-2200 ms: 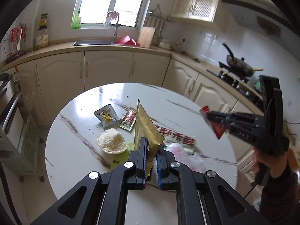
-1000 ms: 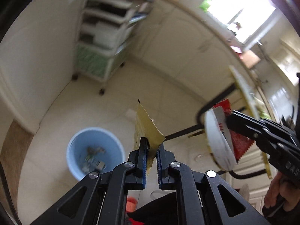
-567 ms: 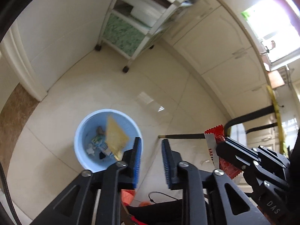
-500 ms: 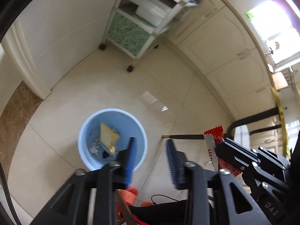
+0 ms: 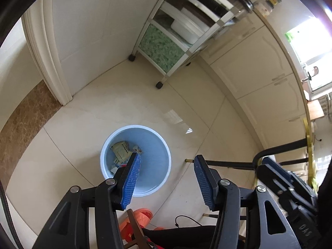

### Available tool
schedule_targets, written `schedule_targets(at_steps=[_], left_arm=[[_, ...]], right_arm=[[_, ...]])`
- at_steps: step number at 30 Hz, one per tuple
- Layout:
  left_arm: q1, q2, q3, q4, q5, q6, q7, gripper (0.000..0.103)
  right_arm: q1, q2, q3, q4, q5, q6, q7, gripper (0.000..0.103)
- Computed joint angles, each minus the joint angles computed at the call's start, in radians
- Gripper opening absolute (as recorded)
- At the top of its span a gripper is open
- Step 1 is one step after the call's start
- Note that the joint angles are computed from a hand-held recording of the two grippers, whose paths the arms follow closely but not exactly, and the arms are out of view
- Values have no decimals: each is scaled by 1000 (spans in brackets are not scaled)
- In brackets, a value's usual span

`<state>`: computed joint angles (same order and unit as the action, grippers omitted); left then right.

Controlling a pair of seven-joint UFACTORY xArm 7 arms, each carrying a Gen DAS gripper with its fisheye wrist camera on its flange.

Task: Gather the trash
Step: 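Move both tools back toward the table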

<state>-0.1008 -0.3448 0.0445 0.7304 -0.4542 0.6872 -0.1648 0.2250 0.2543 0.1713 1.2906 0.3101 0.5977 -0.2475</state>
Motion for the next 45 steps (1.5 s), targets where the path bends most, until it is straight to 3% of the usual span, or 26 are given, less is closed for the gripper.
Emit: schedule_targets(at_steps=[6, 13, 15, 22, 28, 31, 36, 40, 43, 45], left_arm=[[-4, -131, -64, -27, 107, 8, -80, 50], [-93, -254, -148, 20, 193, -15, -160, 54], [-129, -266, -180, 47, 211, -33, -181, 59], [-257, -218, -300, 175, 292, -95, -227, 71], [-324, -31, -425, 383, 412, -112, -281, 80], [-366, 108, -435, 498, 465, -119, -268, 82], [-459, 385, -464, 772, 642, -33, -293, 82], [-549, 611, -421, 1016, 733, 25, -266, 82], [-663, 819, -353, 1282, 835, 139, -250, 79], [-707, 915, -322, 1412, 830, 196, -227, 71]], right_arm=[[-14, -181, -31, -131, -8, -68, 20, 47], [-43, -488, -100, -333, -56, -164, 86, 64], [-77, -567, -108, -379, -113, -170, 140, 79], [-220, -845, -193, -530, -219, -162, 233, 89], [-349, -960, -288, -571, -276, -127, 221, 94], [-398, -969, -340, -560, -286, -106, 192, 94], [-446, -929, -414, -527, -268, -88, 133, 94], [-463, -881, -454, -511, -240, -85, 77, 94], [-466, -840, -474, -496, -212, -85, 33, 94], [-468, -808, -479, -484, -192, -87, 10, 94]])
